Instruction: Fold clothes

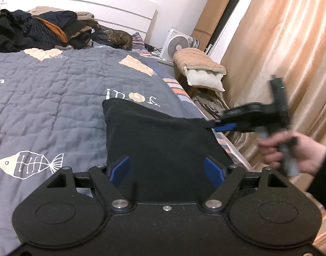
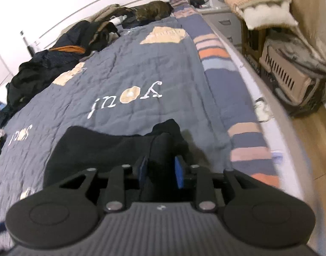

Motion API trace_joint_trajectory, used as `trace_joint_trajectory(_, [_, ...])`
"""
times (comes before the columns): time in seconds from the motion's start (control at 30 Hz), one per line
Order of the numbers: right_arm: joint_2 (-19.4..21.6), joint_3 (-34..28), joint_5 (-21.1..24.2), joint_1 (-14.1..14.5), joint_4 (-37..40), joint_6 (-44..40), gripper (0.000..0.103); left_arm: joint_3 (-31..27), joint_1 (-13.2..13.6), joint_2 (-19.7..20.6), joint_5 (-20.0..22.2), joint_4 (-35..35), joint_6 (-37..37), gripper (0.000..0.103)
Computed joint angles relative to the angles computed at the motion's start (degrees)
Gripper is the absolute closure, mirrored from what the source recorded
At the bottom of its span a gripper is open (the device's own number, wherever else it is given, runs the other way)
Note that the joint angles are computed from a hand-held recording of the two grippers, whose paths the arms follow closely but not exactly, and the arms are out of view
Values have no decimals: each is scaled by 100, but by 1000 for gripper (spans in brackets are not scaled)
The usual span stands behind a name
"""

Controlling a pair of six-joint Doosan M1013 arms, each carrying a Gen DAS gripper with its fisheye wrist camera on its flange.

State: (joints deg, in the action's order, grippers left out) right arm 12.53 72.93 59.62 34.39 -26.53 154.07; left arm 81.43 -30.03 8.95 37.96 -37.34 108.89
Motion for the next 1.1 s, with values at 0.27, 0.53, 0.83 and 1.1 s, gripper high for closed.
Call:
trace_joint_trajectory(0.27, [-772, 928, -1461, 667, -5, 888, 66, 52, 27, -82, -17, -256, 211, 23])
trace_joint_trajectory(0.53, [-956, 1726, -2168, 722, 683, 1439, 69, 81, 44, -129, 68, -431, 383, 22])
trace_joint_trajectory(0.83, [-1485, 2672, -3283, 821, -330, 2952, 79, 42, 281, 5, 844, -1305, 1019, 21])
trace_joint_trajectory(1.1, [-1638, 3049, -3542, 937, -540, 3584, 90, 7, 447, 253, 2072, -2233, 1484, 20])
